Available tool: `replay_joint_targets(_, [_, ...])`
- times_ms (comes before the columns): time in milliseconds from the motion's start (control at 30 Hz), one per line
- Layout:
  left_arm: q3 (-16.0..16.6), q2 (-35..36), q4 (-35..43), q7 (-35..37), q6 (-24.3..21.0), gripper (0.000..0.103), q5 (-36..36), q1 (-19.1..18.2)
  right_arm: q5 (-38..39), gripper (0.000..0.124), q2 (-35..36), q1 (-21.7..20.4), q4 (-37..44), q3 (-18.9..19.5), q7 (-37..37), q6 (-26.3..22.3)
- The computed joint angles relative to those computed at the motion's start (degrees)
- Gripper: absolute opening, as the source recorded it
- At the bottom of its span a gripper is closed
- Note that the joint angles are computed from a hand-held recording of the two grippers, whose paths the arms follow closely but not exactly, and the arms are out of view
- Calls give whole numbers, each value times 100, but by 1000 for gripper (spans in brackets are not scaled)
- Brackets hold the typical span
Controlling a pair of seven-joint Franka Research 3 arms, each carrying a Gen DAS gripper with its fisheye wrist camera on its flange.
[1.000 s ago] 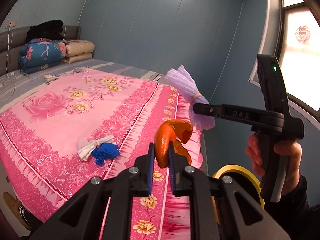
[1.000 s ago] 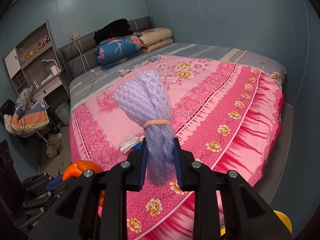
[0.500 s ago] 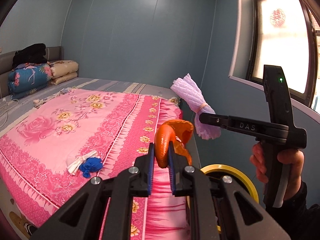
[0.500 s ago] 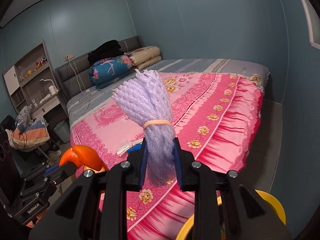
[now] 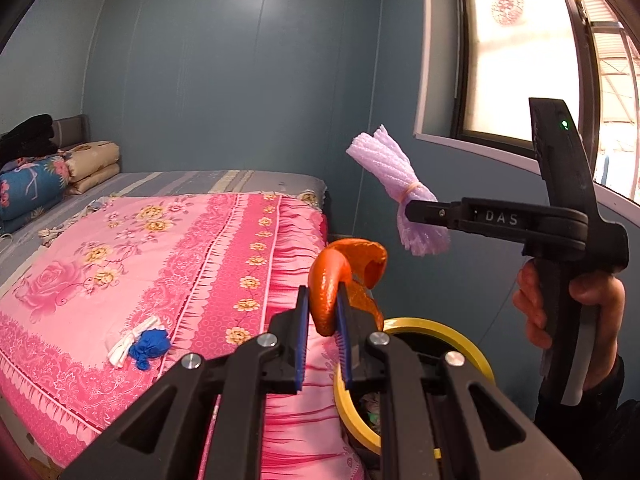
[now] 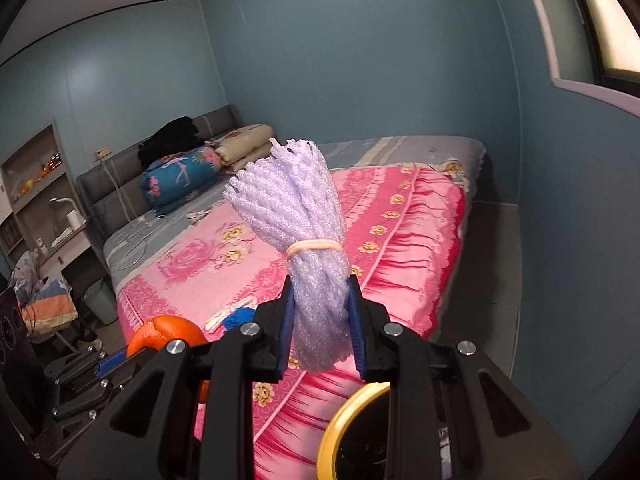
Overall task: Collect trash
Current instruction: 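Carry the orange peel and lavender bundle over the bin with both grippers, then open both grippers over the bin to drop the peel and bundle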
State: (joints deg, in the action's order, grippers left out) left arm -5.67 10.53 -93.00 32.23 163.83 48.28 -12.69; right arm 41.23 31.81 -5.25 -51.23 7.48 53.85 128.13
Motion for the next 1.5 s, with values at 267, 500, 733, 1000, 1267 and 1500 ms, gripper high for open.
replay_joint_targets(267, [-212,438,346,1145,177,12,-958,57,-62,24,-273,-144,-372,-161,394,44])
replay_joint_targets(500, [-374,963,846,2188,74,12,-1908,-28,-21,24,-697,-204,-1035,-329,498,222])
replay_joint_targets(733, [-578,1500,1349,2872,-304,12,-2704,-153,148,25,-758,-392,-1230,-456,526,24])
replay_joint_targets(1000, [-753,1817,1668,3433,-694,15,-3423,-178,166,27,-392,-551,-890,-448,753,-284])
replay_joint_targets(1267, [-827,1843,1625,3757,-636,27,-3865,-141,59,44,-327,-578,-869,-415,1074,-121])
replay_joint_targets(1500, [-530,1600,1256,3333,-383,63,-3715,-178,-75,56,-417,-482,-1072,-464,1174,303])
